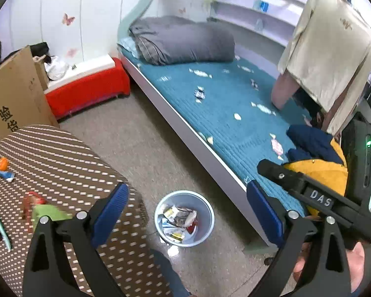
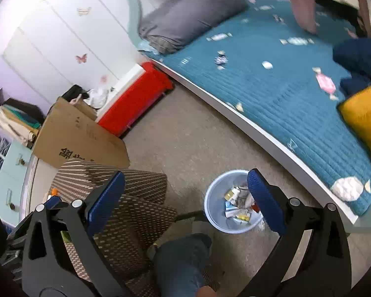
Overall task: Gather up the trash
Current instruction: 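Move both tools back over the table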
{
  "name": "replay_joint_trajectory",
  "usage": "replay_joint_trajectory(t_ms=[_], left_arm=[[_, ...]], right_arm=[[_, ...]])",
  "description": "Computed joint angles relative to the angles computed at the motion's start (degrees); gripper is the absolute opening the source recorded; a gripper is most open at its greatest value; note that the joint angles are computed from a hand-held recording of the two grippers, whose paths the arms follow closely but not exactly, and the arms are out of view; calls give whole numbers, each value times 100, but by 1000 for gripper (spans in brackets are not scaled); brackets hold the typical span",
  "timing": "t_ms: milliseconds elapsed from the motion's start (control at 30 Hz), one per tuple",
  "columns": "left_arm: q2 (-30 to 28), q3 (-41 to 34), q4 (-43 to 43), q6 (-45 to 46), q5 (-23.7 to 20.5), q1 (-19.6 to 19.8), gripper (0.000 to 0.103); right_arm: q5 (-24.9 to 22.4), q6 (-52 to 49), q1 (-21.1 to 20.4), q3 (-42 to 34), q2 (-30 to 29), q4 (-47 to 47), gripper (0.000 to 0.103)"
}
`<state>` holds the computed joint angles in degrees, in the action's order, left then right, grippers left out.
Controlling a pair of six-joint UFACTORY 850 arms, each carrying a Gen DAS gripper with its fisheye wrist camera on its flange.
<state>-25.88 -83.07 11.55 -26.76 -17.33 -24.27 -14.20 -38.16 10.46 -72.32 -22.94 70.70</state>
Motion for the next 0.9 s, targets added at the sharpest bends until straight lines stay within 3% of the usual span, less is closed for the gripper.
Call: replay_joint_trajectory(t_ms=[300, 467, 667, 900], left_arm=[[1081, 1069, 2068, -1988, 505, 280, 95], [1582, 1617, 3068, -3087, 702, 553, 95], [2111, 2245, 4660, -4800, 679, 949, 95], [2592, 2901, 6201, -6717, 219, 1396, 95]], right_arm=[[284, 92, 557, -105, 425, -454, 97], [428, 646, 912, -268, 512, -1294, 97], [478, 1898, 1333, -495, 453, -2891, 97], [316, 2935, 1814, -893, 110, -4365, 97]])
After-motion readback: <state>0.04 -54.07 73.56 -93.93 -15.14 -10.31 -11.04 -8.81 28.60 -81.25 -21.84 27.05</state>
